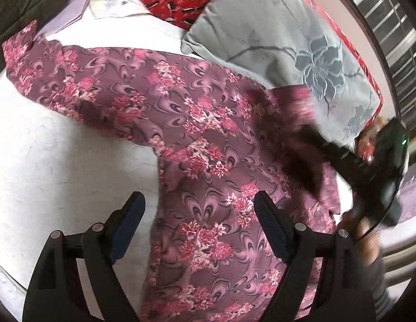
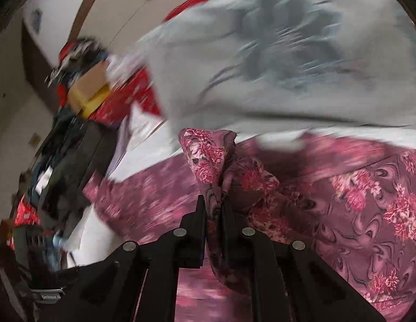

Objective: Fold small clothes

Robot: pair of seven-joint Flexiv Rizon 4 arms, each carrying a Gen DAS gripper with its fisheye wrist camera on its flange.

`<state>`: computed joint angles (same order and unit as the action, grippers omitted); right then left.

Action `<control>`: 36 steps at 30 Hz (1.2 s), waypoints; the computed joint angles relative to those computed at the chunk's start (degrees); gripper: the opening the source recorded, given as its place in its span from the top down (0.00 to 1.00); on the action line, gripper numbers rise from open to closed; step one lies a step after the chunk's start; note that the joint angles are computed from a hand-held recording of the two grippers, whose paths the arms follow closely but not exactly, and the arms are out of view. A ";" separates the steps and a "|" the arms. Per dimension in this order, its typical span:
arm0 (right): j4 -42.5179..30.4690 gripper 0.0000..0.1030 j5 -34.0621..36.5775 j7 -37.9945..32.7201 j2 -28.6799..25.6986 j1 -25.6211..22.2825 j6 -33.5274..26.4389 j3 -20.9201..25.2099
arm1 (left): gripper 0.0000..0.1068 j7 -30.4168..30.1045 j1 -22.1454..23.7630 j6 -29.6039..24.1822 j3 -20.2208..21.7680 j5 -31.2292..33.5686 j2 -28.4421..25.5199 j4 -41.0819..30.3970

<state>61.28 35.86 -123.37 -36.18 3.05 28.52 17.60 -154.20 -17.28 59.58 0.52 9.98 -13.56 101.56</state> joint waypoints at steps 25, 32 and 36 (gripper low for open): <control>-15.40 0.55 -5.01 17.14 -12.47 -12.58 -5.61 -5.11 | 0.92 0.17 -4.67 -1.31 6.08 -7.72 -17.36 -21.17; -10.42 0.96 -1.37 8.59 -9.87 -14.28 -0.35 -2.41 | 0.84 -3.61 -3.95 -7.76 4.39 -2.50 -13.80 -16.03; -7.24 0.88 -7.12 9.40 -8.08 -11.69 1.15 -5.02 | 0.84 -9.98 -4.26 0.40 5.56 -1.86 -8.92 -7.81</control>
